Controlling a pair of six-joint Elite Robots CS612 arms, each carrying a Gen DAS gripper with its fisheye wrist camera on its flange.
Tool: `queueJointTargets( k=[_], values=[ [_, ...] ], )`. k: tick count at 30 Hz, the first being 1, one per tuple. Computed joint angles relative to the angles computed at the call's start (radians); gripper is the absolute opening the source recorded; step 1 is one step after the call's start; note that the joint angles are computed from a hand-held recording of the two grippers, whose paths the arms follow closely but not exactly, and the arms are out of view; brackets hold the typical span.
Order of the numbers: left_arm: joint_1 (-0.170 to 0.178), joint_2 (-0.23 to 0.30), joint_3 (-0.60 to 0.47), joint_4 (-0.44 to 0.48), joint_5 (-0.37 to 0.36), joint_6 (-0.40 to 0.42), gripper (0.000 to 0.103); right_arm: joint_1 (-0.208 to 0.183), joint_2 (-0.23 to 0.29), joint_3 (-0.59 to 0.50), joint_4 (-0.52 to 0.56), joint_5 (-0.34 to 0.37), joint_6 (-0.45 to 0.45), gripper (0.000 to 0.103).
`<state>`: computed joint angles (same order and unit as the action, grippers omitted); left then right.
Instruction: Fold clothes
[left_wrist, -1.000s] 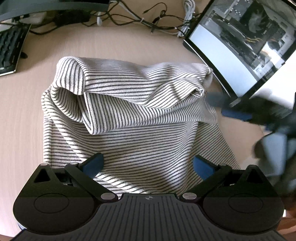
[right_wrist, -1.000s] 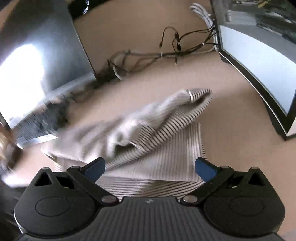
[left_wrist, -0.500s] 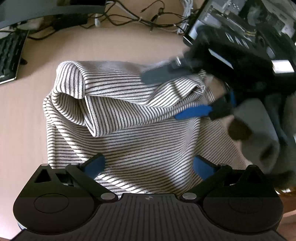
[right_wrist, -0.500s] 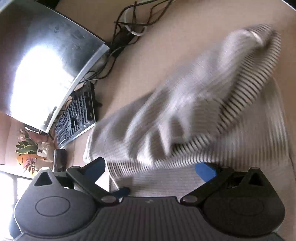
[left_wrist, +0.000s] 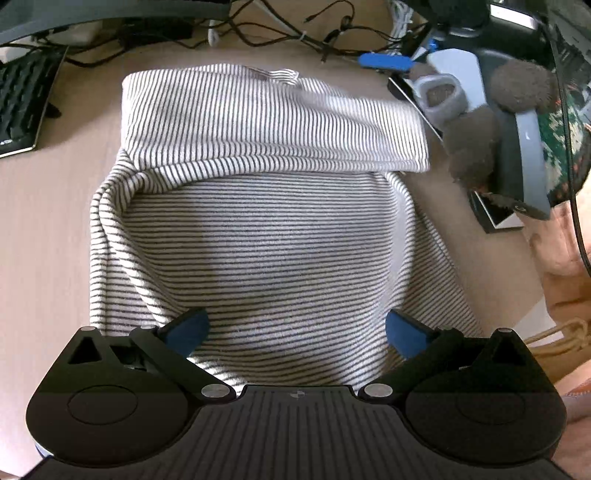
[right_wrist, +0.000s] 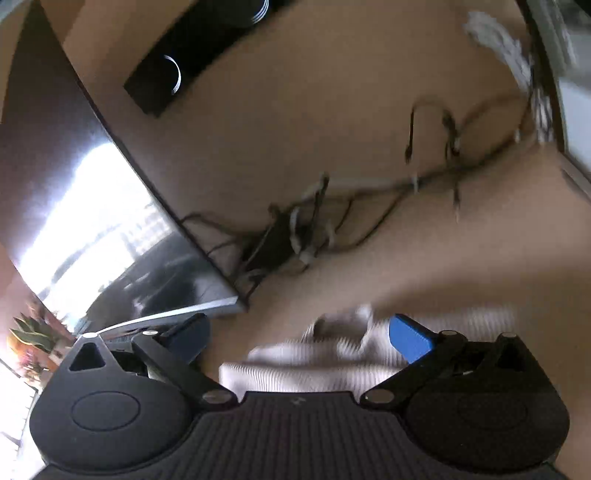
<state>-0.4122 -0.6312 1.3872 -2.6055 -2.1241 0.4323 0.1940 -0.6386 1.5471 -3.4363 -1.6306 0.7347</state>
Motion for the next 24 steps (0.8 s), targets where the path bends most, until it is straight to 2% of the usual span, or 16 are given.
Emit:
queueJointTargets(
  k=[4, 6, 11, 14, 17, 21, 24],
  values=[
    [-0.005, 0.011, -0.038, -0.002, -0.004, -0.066, 0.103, -0.011, 0.005, 0.011, 0.017, 0.012, -0.015, 0.103],
    [-0.008, 0.027, -0.070, -0.019, -0.012, -0.065, 0.103, -0.007, 0.004, 0.023, 0.025, 0.016, -0.016, 0.103],
    [-0.038, 0.061, -0.131, -0.049, 0.066, -0.019, 0.103, 0.010, -0.034, 0.126, 0.009, 0.025, 0.005, 0.103],
    [-0.052, 0.097, -0.190, -0.026, 0.104, -0.044, 0.103, 0.028, -0.064, 0.177, 0.010, 0.000, -0.002, 0.103],
    [-0.067, 0.103, -0.185, -0.079, 0.158, -0.017, 0.103, 0.039, -0.080, 0.206, 0.037, -0.019, -0.012, 0.103],
    [-0.076, 0.115, -0.199, -0.092, 0.183, 0.020, 0.103, 0.023, -0.062, 0.217, 0.027, 0.043, 0.068, 0.103],
    [-0.068, 0.110, -0.182, -0.109, 0.160, 0.016, 0.103, 0.014, -0.049, 0.206, 0.007, 0.063, 0.045, 0.103]
  ],
)
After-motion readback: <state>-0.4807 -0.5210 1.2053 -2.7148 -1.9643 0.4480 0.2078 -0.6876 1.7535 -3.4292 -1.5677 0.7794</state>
